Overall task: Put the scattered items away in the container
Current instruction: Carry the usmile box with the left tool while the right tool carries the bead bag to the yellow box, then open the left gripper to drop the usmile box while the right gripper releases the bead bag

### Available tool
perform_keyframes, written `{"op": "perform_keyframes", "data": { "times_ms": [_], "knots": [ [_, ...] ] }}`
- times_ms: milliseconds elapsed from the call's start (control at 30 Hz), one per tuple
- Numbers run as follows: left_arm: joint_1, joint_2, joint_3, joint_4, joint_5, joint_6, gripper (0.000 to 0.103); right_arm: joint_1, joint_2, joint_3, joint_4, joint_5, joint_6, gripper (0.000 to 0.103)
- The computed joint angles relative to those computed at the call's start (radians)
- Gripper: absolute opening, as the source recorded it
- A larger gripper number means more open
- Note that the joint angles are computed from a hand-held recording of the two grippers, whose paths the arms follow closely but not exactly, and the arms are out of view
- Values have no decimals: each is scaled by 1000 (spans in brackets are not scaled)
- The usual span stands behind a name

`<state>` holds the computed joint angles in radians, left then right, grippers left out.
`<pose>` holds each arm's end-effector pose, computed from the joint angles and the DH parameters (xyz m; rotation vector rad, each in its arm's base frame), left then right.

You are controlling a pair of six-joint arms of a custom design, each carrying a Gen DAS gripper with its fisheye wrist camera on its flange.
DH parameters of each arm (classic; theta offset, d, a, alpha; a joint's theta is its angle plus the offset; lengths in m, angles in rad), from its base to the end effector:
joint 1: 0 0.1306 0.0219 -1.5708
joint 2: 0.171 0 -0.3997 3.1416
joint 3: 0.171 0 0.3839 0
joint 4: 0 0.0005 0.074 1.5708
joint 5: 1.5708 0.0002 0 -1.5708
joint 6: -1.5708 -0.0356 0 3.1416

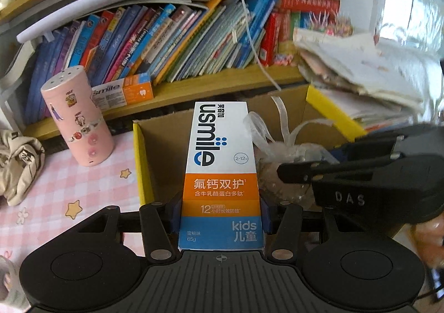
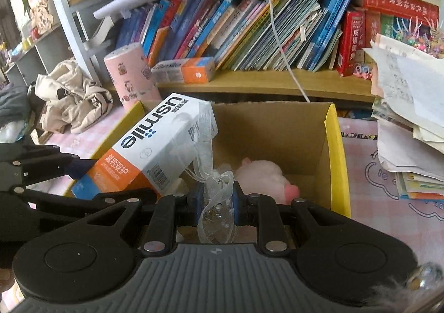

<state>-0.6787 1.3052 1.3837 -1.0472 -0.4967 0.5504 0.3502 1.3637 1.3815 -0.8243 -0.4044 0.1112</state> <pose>0.3422 -0.2548 0.4717 -0.0343 2.3820 0.0669 0.4322 0.1722 0.4597 -0.7305 2.2581 0.5947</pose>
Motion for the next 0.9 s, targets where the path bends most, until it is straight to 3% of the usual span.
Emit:
{"op": "perform_keyframes", "data": {
  "times_ms": [600, 700, 767, 900],
  "knots": [
    [-1, 30, 5, -29, 0, -39, 51, 5, 33, 37, -69, -6, 66, 19],
    [-7, 27, 4, -31, -20, -51, 56, 6, 32, 38, -72, -4, 69, 19],
    [-14, 19, 1, -21, -35, -60, 66, 7, 33, 39, -74, -2, 71, 19],
    [-35, 3, -5, -10, -78, -89, 71, 8, 33, 41, -79, 3, 76, 19]
  ]
}}
